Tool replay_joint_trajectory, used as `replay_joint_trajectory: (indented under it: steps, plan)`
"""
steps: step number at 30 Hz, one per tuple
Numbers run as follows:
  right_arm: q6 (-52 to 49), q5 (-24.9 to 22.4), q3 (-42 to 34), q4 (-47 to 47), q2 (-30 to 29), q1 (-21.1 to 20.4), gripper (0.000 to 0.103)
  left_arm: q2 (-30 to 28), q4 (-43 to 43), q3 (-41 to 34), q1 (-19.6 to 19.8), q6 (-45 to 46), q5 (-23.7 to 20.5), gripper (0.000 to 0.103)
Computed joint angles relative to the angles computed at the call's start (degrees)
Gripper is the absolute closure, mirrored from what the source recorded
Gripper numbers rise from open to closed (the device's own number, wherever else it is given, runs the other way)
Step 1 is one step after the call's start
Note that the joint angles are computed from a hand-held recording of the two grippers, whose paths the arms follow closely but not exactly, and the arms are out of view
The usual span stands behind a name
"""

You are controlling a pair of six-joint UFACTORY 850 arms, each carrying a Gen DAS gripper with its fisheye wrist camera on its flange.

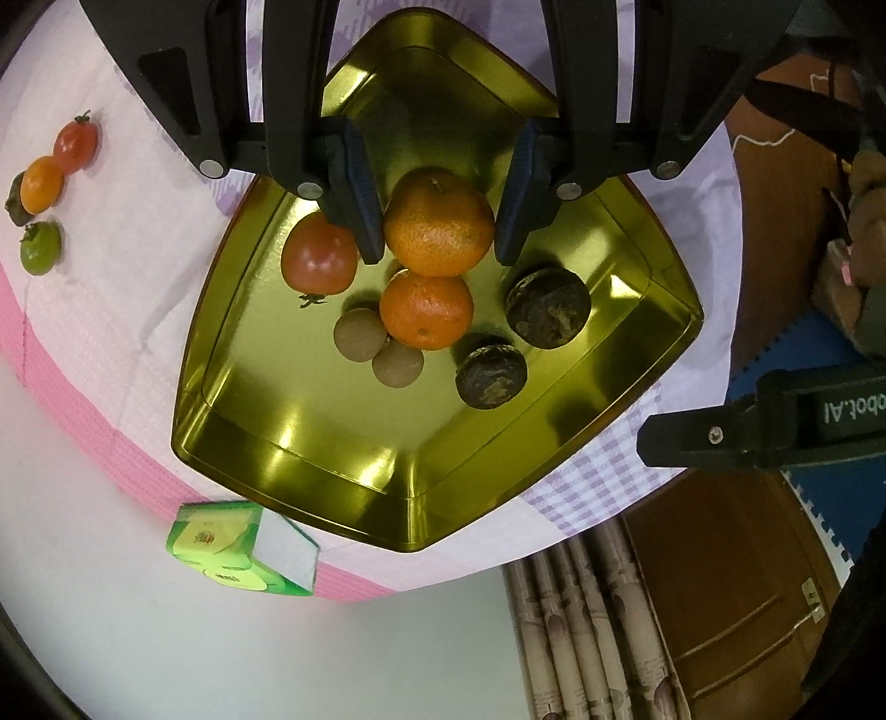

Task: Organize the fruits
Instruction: 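Carry the orange tangerine into the gold tin and open the right gripper, then withdraw the right gripper from the tin while moving the left gripper toward the small red tomato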

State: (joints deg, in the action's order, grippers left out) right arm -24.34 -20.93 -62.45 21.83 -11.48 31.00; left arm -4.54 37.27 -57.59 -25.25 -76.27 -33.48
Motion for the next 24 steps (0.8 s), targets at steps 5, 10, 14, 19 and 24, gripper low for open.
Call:
replay_joint_trajectory:
  steps: [5,10,14,19,24]
  plan:
    - [-8.96,1.18,1.18,10.05,1.92,-1.52,0.060,-0.19,0.00,-0.09,-0.03,-0.11,-0.31,0.003]
    - [-13.63,4.56,3.57,16.58,5.53,-4.65,0.059,-0.35,0.33,-0.03,0.02,-0.21,-0.11,0.003]
    - [-7.04,6.95,5.32,11.77,7.40,-8.89,0.051,-0.76,0.58,-0.28,0.00,0.29,-0.24,0.003]
    - [10.23,9.26,7.62,-3.46,8.69,-15.04,0.051,-1.57,1.54,-1.02,-0.56,0.29,-1.08,0.003]
    - [25.02,10.32,10.05,-17.69,9.35,-20.39,0.050,-1.79,6.15,-1.34,-2.12,-2.19,-2.22,0.003]
